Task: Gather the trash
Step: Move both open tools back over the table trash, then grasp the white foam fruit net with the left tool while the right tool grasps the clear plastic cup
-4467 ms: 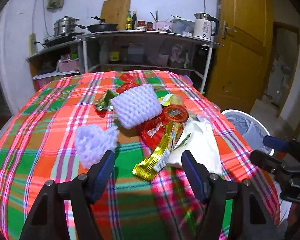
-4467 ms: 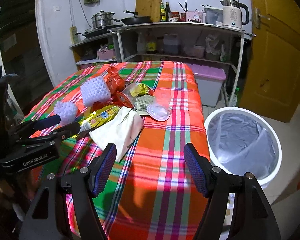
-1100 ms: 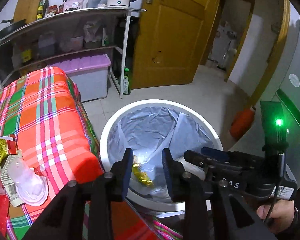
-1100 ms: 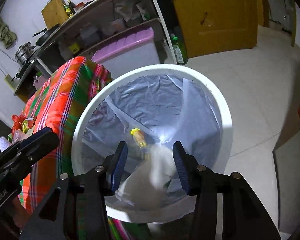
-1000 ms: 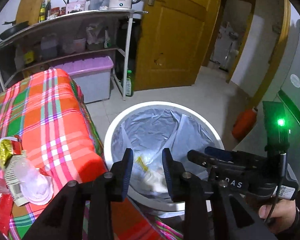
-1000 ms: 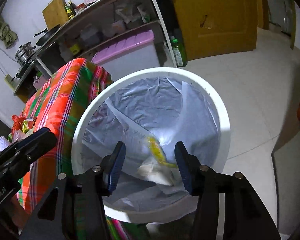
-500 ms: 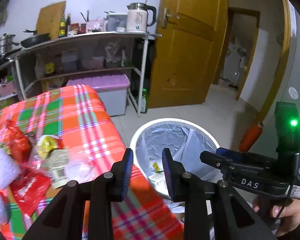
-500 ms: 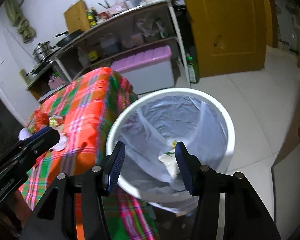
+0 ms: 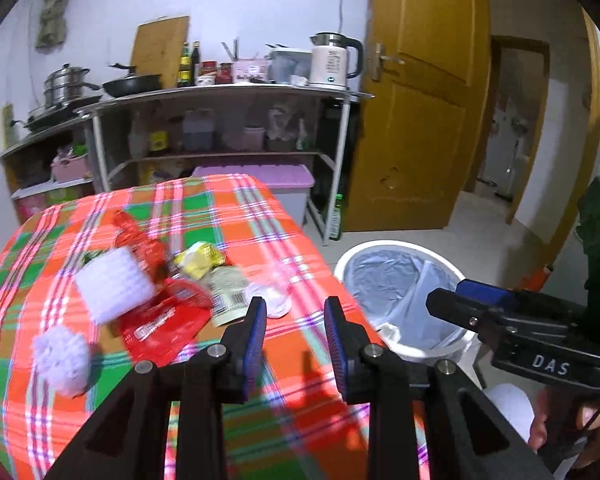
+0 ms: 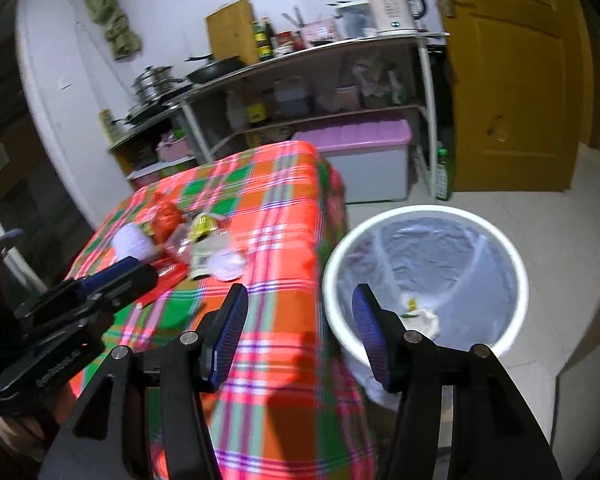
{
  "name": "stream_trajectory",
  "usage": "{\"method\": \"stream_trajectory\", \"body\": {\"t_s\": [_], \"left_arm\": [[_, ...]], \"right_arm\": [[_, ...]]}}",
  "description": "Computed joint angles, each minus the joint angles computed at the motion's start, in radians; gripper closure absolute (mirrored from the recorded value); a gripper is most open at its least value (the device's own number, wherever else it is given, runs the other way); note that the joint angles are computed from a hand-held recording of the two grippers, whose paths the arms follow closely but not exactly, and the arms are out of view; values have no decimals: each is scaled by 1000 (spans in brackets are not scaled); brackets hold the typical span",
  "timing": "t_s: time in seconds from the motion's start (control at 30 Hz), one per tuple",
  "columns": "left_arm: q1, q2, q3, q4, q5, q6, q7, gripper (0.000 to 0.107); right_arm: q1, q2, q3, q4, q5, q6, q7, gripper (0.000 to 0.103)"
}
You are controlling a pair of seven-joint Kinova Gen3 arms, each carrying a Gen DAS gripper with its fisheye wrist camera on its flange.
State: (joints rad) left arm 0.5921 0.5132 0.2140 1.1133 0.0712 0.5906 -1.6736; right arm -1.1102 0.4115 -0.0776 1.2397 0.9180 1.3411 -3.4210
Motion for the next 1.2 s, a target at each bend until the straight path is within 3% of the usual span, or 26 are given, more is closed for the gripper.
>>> {"method": "stream_trajectory", "body": {"t_s": [0.3,0.57,0.63,0.73,1.0,1.2], "left_arm": [[-60,-49,-18,111,1,-37,22,78],[-107,-61,-46,151,-10,-59,58,78],[-117,-60,-50,149,-14,-64,69,75],[-127,-60,-69,154,-26,-87,98,62],[-141,-20,-116,103,-80,-61,191,59],[-165,11,-101,67,-84,-42,186,49]], "right_arm": [[19,76,19,-98,-57,-106,149,48],[38,137,64,-187,-127,-136,300,47],[43,151,78,-207,-143,-135,332,47],[61,165,96,-228,-167,-151,361,47],[119,194,124,-272,-231,-184,412,47],[153,224,141,-313,-277,-199,449,47]]}}
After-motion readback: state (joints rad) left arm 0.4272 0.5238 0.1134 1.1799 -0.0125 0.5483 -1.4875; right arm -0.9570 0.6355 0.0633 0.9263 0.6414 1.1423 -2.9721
